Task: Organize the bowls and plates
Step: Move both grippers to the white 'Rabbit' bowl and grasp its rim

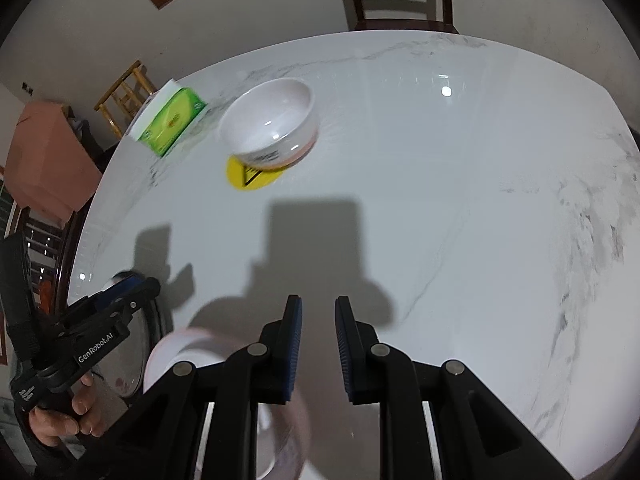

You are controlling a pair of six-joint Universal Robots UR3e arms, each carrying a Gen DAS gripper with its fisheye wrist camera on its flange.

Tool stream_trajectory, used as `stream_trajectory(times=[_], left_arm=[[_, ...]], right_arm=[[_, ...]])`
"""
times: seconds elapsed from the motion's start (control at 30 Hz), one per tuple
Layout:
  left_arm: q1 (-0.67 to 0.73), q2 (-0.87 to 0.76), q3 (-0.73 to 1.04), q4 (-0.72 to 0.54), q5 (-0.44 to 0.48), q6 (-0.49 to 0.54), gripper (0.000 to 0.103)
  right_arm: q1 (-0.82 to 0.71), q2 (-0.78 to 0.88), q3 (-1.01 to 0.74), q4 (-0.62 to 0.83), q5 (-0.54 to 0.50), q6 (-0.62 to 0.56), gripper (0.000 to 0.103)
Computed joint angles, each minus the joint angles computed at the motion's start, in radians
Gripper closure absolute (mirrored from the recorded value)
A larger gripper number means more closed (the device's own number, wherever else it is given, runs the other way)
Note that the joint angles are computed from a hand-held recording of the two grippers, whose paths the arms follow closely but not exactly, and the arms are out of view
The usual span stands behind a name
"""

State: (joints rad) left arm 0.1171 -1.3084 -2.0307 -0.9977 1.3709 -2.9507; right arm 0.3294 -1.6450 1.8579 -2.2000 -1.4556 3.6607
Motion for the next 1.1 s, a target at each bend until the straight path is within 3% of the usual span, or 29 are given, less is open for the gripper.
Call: stream_trajectory(times=[0.43,0.67,0.8,1.1], left_arm=[[-0.07,-0.412,0.385,0.013,0.05,-0.083,0.063],[-0.088,-0.554,0.593,-0.056,-0.014,-0.124,0.062],[-0.099,-0.631,0.688,-0.066,-0.05,-0.163,0.056],[-0.146,-0.772,0.855,-0.087,-0.036,-0.192,0.056]], right_arm=[[-0.153,0.246,-0.171,-0.039,0.054,-0.141,0.084],[-0.17,0.387,-0.346,-0.038,0.081,-0.167,0.083],[-0.16,0.465,-0.455,-0.011,0.068,-0.168,0.081],[-0.123,0.638,-0.7,0.079,0.052,-0.167,0.081]])
